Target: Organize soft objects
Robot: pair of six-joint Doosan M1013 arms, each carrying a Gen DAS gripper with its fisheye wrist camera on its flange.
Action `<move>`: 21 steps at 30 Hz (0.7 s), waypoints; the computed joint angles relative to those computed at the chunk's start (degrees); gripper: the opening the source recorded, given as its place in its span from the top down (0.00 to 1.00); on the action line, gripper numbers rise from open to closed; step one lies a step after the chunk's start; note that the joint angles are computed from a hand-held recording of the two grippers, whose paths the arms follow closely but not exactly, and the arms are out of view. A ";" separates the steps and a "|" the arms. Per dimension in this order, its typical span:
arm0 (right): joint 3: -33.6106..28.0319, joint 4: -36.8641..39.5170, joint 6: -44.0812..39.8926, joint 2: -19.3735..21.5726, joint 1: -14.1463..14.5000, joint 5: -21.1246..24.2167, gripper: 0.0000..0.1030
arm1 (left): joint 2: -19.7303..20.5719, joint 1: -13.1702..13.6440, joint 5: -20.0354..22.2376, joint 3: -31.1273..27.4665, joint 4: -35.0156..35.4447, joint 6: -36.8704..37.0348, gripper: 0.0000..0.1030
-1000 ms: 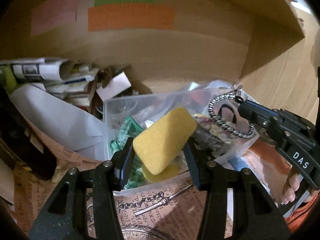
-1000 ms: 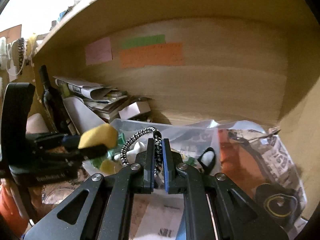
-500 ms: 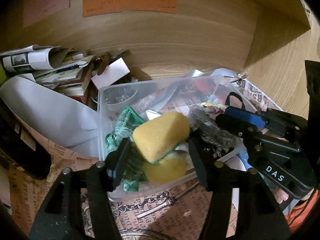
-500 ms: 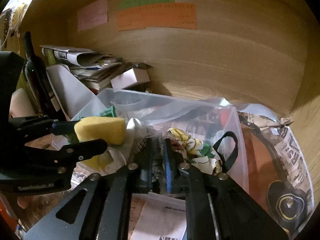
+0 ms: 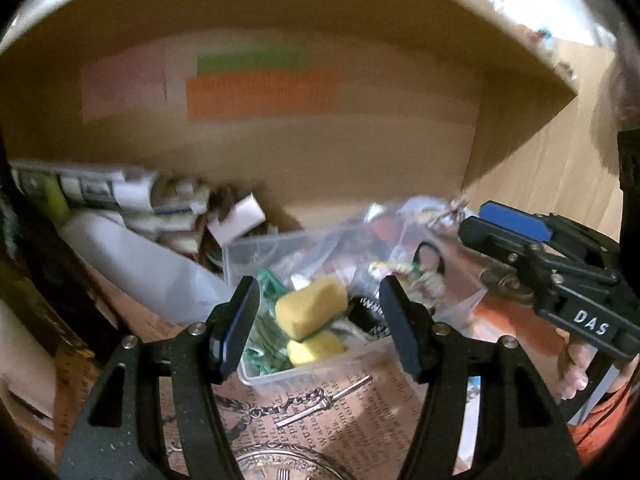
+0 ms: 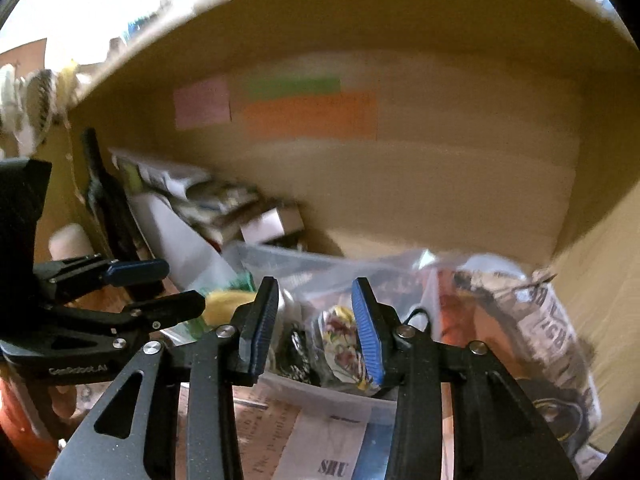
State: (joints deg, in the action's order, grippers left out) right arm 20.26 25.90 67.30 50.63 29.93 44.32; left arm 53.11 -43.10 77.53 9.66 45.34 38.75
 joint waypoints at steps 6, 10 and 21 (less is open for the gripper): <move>13.36 9.12 -9.55 -7.79 -0.46 -11.36 0.50 | -5.12 -1.95 -5.19 8.56 6.83 -5.80 0.38; 19.82 16.05 -17.04 -11.59 -0.53 -17.11 0.39 | -6.77 -3.34 -6.08 11.46 12.58 -9.10 0.28; 27.32 30.98 -30.53 -15.71 -0.68 -22.73 0.02 | -9.03 -5.93 -6.63 15.57 20.63 -14.49 0.07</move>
State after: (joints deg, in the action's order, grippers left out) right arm 47.57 56.88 36.77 34.92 29.25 21.59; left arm 44.08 -49.04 70.90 25.24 65.97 24.26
